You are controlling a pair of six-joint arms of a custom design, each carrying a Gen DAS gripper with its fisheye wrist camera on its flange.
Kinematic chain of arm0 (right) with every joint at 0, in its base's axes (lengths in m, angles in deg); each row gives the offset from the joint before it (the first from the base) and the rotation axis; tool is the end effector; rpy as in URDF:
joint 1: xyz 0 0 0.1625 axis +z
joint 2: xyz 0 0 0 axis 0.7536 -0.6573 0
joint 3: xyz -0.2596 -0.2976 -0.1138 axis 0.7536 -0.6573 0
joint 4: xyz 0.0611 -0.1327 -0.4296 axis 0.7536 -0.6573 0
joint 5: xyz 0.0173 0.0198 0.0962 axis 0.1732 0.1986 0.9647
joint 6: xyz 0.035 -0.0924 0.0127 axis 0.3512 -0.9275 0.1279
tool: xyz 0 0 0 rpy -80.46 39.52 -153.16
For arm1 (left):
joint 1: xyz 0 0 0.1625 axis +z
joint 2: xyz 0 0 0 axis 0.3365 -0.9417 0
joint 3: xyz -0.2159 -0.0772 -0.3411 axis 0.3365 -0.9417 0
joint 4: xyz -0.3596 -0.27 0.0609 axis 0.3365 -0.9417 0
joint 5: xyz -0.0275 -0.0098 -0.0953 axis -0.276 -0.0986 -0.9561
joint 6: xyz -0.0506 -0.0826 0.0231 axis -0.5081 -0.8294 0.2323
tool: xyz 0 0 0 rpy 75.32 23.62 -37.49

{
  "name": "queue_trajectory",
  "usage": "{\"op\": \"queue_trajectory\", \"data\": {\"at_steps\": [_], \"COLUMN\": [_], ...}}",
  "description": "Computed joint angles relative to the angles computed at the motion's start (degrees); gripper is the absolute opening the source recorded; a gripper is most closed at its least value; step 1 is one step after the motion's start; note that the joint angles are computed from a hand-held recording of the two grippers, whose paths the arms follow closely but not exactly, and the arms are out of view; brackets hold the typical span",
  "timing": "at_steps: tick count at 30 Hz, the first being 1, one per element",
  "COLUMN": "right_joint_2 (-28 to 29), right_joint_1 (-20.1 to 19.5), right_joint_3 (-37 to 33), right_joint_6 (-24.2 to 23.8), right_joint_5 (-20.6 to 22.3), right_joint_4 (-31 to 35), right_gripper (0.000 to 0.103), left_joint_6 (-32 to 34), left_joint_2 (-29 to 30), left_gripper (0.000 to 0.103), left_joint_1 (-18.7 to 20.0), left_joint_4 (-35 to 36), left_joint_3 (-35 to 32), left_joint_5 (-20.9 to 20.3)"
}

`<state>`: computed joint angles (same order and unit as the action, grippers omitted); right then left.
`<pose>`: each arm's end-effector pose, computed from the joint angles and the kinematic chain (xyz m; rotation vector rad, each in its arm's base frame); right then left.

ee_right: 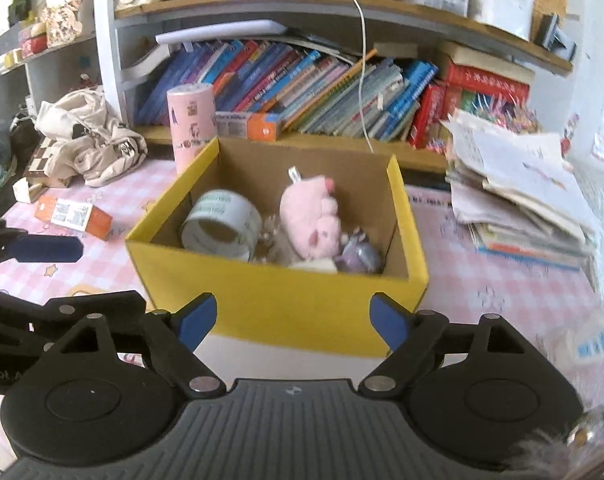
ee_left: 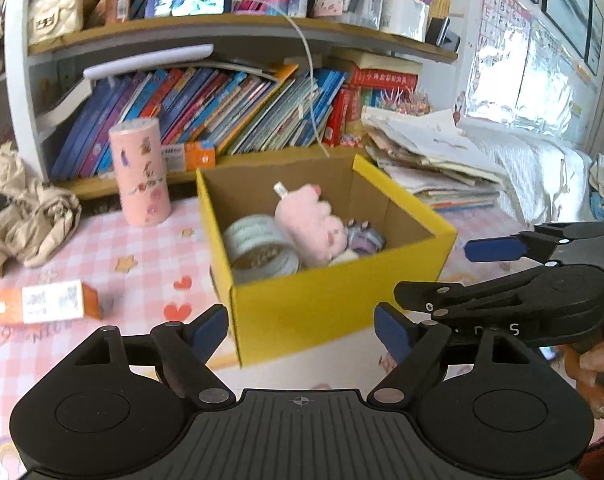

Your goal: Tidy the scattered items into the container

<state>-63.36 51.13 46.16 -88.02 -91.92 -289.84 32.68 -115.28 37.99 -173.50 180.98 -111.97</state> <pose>0.1839 -0.5682 0.0984 0.5774 -2.2152 0.9545 -0.1517 -0.5829 0.1356 0.9086 2.3958 -0.8768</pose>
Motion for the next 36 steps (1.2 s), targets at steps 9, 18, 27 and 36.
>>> {"op": "queue_trajectory", "data": {"at_steps": [9, 18, 27, 36], "right_joint_2": [4.20, 8.83, 13.85, 17.74], "right_joint_1": [4.83, 9.70, 13.91, 17.15], "right_joint_3": [2.04, 1.70, -1.16, -4.40], "right_joint_6": [5.36, 9.83, 12.98, 14.35], "right_joint_5": [-7.05, -13.15, -16.89, -17.82], "right_joint_4": [-5.34, -8.90, -9.25, -7.20], "right_gripper": [0.091, 0.098, 0.101, 0.101], "left_joint_6": [0.15, 2.35, 5.31, 5.66], "left_joint_2": [-7.30, -15.14, -21.45, -25.93], "left_gripper": [0.087, 0.092, 0.093, 0.094], "left_joint_1": [1.57, 3.44, 5.29, 8.23], "left_joint_4": [1.90, 3.90, 4.73, 6.02], "left_joint_3": [5.66, 10.34, 13.09, 13.82], "left_joint_5": [0.29, 0.36, -0.37, -0.43]}}
